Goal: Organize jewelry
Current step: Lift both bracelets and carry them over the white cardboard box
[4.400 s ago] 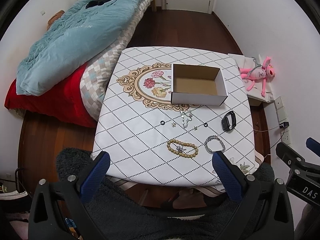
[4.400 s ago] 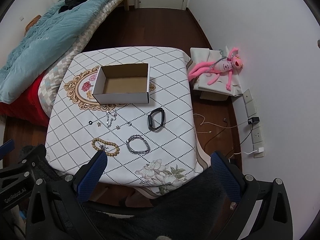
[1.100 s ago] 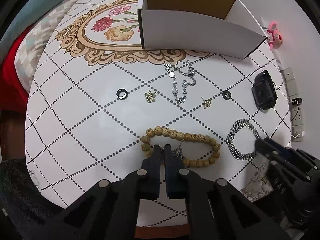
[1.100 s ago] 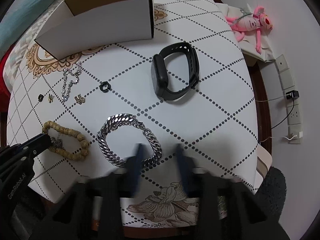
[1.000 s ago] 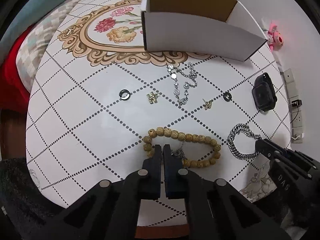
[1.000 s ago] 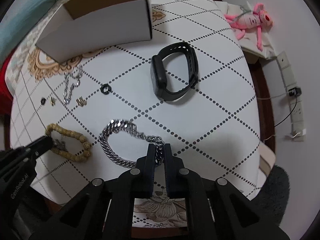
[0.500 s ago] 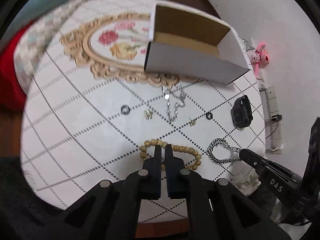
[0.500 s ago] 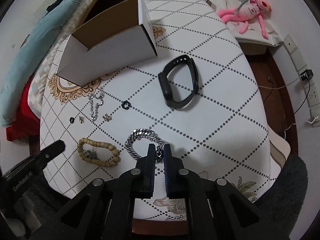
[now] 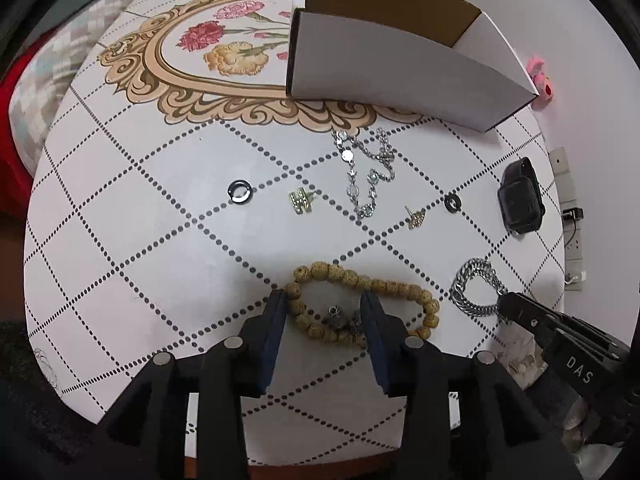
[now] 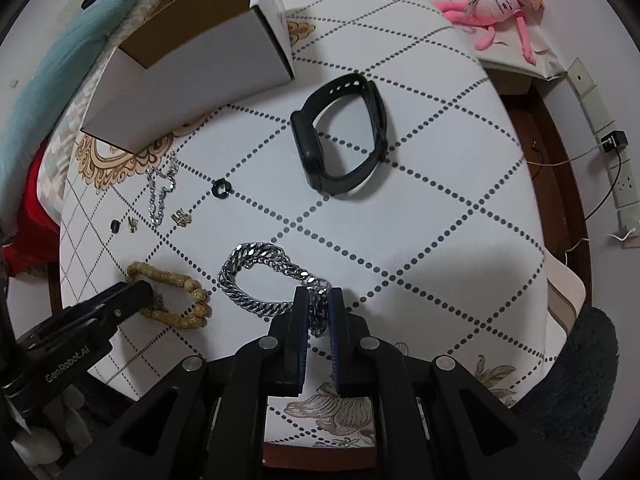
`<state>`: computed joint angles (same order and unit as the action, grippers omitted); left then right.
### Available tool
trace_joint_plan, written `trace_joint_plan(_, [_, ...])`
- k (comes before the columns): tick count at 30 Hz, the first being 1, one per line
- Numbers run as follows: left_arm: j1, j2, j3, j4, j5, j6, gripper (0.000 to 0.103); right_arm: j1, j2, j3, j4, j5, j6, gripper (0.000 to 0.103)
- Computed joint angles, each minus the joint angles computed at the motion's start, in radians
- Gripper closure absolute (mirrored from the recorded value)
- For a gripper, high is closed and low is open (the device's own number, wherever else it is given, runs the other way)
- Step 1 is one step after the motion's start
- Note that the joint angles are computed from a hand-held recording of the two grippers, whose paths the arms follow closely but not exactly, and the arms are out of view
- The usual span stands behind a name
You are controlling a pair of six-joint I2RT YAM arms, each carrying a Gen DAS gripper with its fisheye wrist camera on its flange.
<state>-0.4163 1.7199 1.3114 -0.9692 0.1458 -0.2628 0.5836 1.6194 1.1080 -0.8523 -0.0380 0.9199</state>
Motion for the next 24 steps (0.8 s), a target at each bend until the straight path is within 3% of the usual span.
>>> trace_joint_plan(2, [-0.009,-0.012,-0.019,0.027,-0.026,-0.005,0.096,0.008,0.016,0.019,-0.013,0.012,-0.007,0.093])
trace_joint_plan(13, [0.013,-0.123,-0.06,0.038,-0.015,0.013,0.097,0.012,-0.047,0.005,0.009,-0.027,0.016,0.094])
trace_joint_plan(24, [0.076,-0.174,0.08,-0.031,0.038,0.053,0.097,0.01,-0.092,0.142,-0.045,-0.028,-0.006,0.095])
